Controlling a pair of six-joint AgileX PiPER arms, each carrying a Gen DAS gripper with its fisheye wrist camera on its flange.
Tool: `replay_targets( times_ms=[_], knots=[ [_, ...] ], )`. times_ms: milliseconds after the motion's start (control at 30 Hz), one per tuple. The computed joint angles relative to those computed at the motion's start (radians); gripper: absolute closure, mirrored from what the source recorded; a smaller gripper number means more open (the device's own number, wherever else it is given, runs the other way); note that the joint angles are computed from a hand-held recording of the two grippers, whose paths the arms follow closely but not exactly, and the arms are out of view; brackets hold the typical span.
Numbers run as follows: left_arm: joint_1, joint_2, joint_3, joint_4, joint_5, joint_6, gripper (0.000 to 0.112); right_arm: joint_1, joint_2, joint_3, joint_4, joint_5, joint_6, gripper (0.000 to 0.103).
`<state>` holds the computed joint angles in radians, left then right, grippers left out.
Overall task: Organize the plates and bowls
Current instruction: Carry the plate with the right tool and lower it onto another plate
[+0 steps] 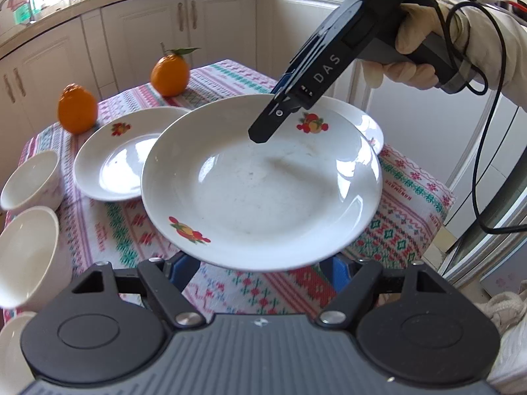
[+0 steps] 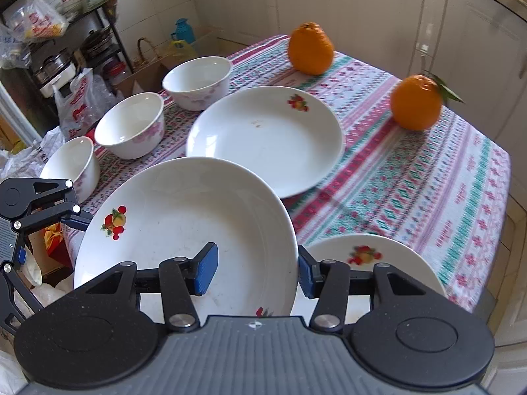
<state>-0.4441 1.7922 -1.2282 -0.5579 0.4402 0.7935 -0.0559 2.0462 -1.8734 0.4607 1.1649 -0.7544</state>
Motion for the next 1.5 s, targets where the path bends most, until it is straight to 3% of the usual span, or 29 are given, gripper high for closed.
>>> replay_targets(
  times_ms=[733,1167,1500],
  knots=[
    [-0.108,0.291,-0.449,0.116,0.201,-0.067,0.034,-0.213,-0.051,0.147,0.031,-0.110,-0.044,0.047],
    [-0.118,0.377,-0.593,0.182,0.278,-0.128,0.034,-0.243,-0.015,0.160,0.034,-0.128,-0.035,0.047],
    [-0.125,0.404,-0.632,0.209,0.285,-0.121,0.033,-0.256,-0.027,0.187,0.028,-0.137,-0.024,0.047]
  ],
)
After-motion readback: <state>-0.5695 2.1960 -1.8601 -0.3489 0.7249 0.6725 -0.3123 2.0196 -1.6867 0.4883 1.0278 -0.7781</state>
